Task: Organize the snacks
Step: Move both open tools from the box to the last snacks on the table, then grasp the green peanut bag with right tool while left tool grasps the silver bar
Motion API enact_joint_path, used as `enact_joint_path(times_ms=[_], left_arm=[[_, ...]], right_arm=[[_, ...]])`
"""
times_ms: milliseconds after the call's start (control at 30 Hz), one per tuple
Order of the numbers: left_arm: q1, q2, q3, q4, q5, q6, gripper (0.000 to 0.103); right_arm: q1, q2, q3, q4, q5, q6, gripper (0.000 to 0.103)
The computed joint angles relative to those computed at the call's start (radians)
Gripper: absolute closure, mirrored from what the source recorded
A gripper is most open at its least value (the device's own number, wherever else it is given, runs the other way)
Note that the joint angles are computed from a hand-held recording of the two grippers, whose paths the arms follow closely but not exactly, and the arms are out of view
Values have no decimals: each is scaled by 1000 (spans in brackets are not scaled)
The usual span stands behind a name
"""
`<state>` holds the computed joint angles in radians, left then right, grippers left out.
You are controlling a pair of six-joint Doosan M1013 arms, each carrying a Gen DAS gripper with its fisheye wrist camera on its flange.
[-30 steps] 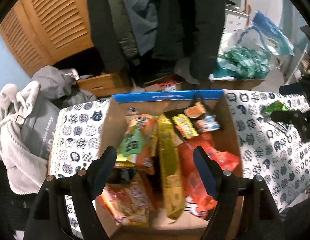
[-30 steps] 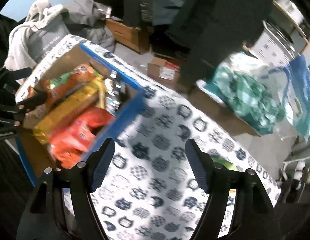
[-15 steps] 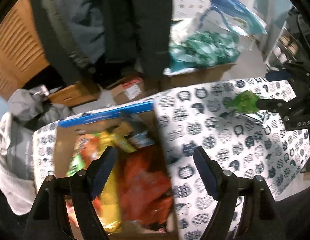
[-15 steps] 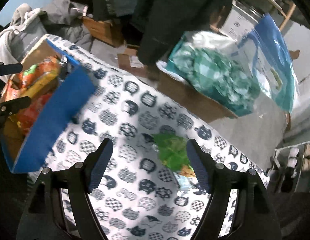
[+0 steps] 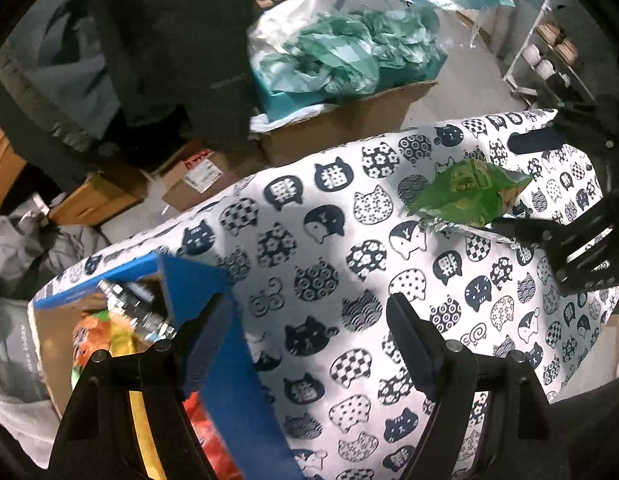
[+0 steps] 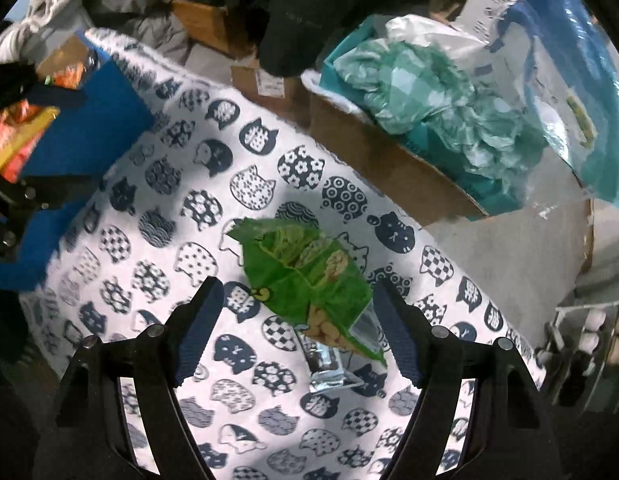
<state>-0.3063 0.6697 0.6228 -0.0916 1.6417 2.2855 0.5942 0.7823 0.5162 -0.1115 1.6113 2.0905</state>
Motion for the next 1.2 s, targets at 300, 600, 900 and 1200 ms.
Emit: enact_joint_path(times_ms=[300, 600, 900, 1200], left_arm=[[-21, 19, -6, 17, 11, 1, 22], [-22, 14, 38, 60, 10, 1, 22], [-19, -44, 154, 75, -32, -1, 22], [-26, -128, 278, 80, -80, 32, 22]], right_arm=[[-11, 40, -24, 18, 36, -83, 27], [-25, -5, 78, 86, -32, 28, 33], [-6, -57, 176, 136, -52, 229, 57], [28, -177, 379, 119, -130, 455, 58]])
